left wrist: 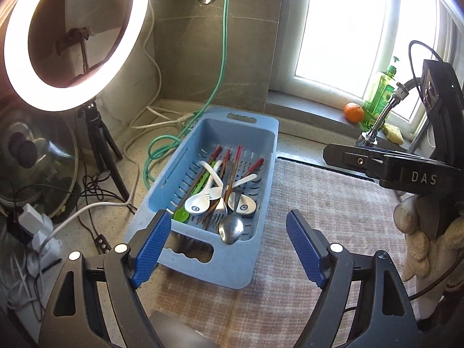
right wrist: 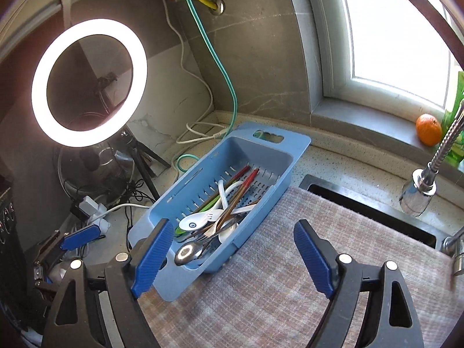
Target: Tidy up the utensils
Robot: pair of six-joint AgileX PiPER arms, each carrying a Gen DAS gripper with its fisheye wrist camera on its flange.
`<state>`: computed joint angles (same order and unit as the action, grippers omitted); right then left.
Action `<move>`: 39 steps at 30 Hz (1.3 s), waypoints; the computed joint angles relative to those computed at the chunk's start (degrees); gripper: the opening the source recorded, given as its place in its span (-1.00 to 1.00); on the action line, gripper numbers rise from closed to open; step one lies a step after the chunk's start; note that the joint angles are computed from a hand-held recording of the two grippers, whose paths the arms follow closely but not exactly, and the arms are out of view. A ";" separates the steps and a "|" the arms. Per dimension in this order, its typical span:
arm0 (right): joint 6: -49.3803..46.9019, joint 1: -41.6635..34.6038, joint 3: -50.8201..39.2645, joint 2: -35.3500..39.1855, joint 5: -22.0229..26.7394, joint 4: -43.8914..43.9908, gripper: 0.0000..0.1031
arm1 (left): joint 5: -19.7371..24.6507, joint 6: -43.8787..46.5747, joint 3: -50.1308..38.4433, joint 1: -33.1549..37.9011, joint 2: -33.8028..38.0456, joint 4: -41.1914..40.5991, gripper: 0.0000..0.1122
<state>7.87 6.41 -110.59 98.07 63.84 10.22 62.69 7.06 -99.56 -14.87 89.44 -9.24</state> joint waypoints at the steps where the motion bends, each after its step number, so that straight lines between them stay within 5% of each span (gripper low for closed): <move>1: 0.06 0.26 0.95 -0.88 -0.49 -0.68 0.64 | 0.02 -0.51 0.28 -0.22 -0.33 0.19 0.46; 39: -2.40 -2.68 15.35 -13.17 -2.95 2.71 0.66 | -0.03 -6.80 5.21 -5.25 -6.78 4.60 0.46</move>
<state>5.47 3.73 -95.25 84.91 60.89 12.93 62.65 0.26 -94.35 -20.13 82.66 -4.64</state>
